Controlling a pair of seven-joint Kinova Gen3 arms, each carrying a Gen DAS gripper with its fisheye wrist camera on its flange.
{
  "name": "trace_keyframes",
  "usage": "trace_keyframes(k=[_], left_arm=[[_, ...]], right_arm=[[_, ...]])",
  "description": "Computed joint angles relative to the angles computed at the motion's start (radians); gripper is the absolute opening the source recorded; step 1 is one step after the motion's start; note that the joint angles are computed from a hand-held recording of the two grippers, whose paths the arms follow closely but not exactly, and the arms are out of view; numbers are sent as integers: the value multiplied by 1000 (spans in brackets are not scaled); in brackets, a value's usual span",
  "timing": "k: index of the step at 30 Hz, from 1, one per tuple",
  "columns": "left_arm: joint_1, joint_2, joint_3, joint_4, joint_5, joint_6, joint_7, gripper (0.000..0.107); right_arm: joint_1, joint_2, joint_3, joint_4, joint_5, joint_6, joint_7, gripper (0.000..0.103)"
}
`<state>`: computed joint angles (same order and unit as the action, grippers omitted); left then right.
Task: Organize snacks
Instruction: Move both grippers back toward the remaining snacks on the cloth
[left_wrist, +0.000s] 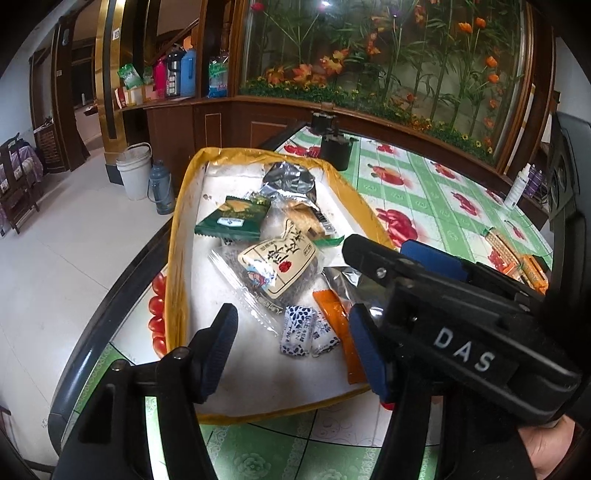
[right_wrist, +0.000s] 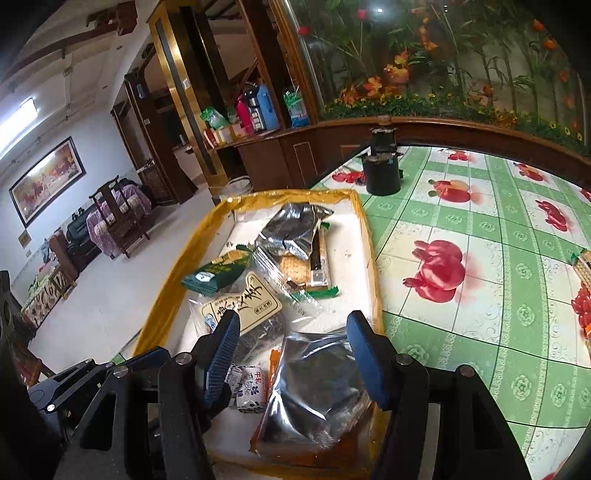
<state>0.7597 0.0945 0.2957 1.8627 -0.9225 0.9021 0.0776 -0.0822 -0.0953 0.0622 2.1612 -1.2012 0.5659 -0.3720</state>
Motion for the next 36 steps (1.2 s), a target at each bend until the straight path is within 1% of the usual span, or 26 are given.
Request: trace_keyframes(k=[5, 8, 10, 12, 15, 19, 21, 23, 24, 26, 29, 32, 36], left_arm=[[26, 2, 15, -23, -28, 39, 0, 62], [49, 10, 24, -42, -53, 65, 1, 62], [65, 15, 28, -55, -64, 74, -4, 62], [81, 23, 32, -70, -76, 78, -9, 62], [108, 41, 34, -96, -91, 85, -27, 62], [132, 66, 25, -129, -83, 42, -71, 63], [152, 90, 18, -153, -83, 38, -92, 63], [166, 112, 9, -175, -67, 12, -128, 63], [167, 123, 5, -186, -48, -17, -156, 63], [167, 139, -6, -199, -8, -71, -204, 63], [187, 171, -28, -232, 25, -96, -257, 63], [209, 192, -53, -252, 51, -121, -292, 63], [243, 203, -87, -259, 71, -144, -314, 63]], right_arm=[[32, -19, 40, 8, -32, 57, 19, 65], [61, -21, 61, 6, -31, 94, 8, 65], [86, -14, 78, -2, -17, 134, -12, 65], [123, -6, 105, -7, -15, 194, -21, 65], [192, 11, 140, -22, -4, 271, -24, 65], [293, 30, 182, -43, 23, 343, -11, 65], [354, 46, 210, -56, 30, 376, 2, 65], [425, 75, 243, -78, 31, 418, 11, 65], [463, 91, 258, -90, 30, 436, 13, 65], [528, 117, 276, -114, 33, 446, 6, 65], [609, 148, 289, -142, 44, 410, -33, 65], [649, 187, 274, -192, 120, 337, -137, 65], [692, 262, 241, -256, 166, 345, -238, 65]])
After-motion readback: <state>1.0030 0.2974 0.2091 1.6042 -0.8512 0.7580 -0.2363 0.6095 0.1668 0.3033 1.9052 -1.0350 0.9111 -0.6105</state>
